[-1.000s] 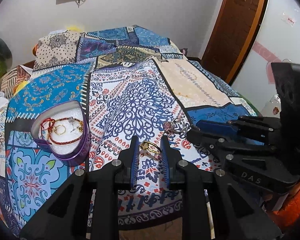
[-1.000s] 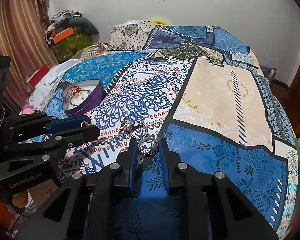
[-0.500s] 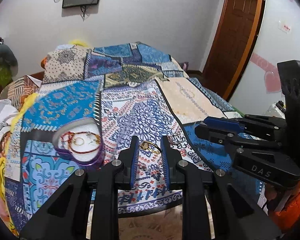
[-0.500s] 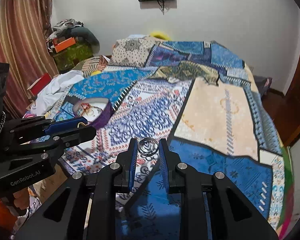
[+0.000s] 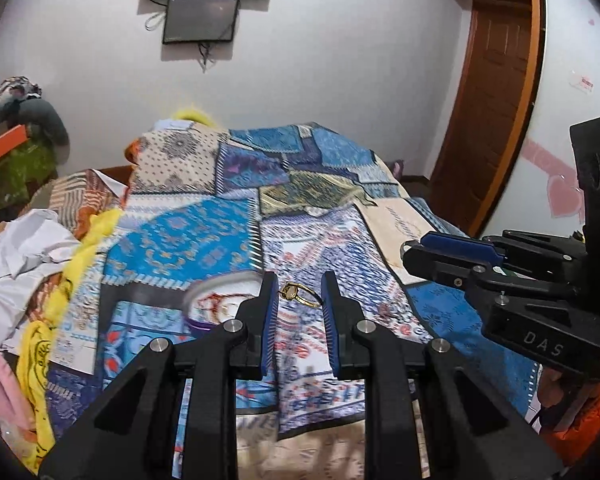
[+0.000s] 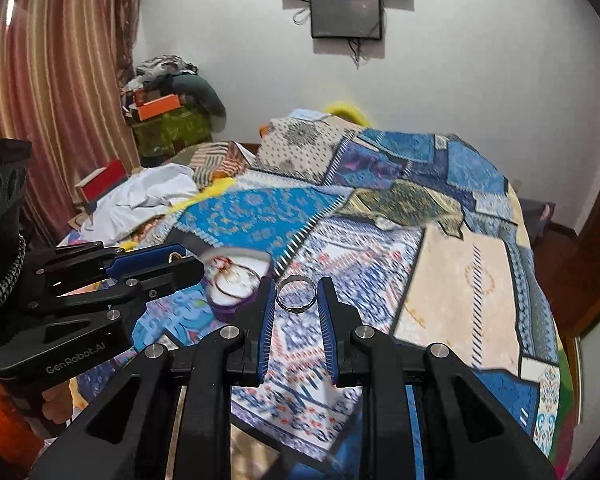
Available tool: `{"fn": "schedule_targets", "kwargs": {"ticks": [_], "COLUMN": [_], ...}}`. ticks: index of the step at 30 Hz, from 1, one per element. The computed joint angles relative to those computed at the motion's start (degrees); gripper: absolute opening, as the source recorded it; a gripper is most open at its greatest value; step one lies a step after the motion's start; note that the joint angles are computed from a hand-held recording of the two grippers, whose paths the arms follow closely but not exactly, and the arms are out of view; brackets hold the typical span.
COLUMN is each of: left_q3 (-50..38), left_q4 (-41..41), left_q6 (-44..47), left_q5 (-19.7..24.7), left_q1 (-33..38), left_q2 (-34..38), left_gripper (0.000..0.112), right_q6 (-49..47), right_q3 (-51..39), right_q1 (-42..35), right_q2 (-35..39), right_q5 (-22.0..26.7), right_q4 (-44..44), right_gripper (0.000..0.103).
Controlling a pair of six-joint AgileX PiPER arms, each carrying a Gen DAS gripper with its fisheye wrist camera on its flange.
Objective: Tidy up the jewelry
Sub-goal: 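Carry the silver ring in the right gripper over the purple heart box, then open the right gripper to drop the silver ring into the box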
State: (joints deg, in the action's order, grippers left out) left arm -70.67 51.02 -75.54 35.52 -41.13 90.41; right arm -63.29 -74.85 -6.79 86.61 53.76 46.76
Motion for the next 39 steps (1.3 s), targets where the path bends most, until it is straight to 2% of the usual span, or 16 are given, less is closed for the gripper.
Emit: {"fn": "schedule_targets", "kwargs": {"ticks": [8,16,20,28,39], "left_q3": [4.62,7.05,7.12,5.85,3.97], "left_q4": [4.04,3.23,1.97,-5.02,-15.45], "left_q6": [-4.04,-3.75,-2.58,4.76,15.36], "left_q5": [0.2,-5.04,-8.14,-14.71,-19.0], "left_q1": [2.52,7.85,10.44,16.35,20.1], "left_q2": [-3.33,-1.91,0.18,4.31,9.48], "left_gripper": [0.021,0.021,0.021,0.021,0.021], "right_q6": [0.99,2.87,4.41,7.82,11.33], "right_q3": [-0.6,-3.02,-5.89,-10.17,-13.51], "right_q1": [4.37,8.71,9.84,12.49,15.07], "right_q2": [0.81,5.01,8.58,14.09,18.56], "right_q5": [-1.52,-3.61,-2.18,-0.47,1.61], "right_q4": [-0.13,-2.41,-3.59,-7.11,-11.1], "right_gripper": [0.02,0.02,0.02,0.02,0.02]}}
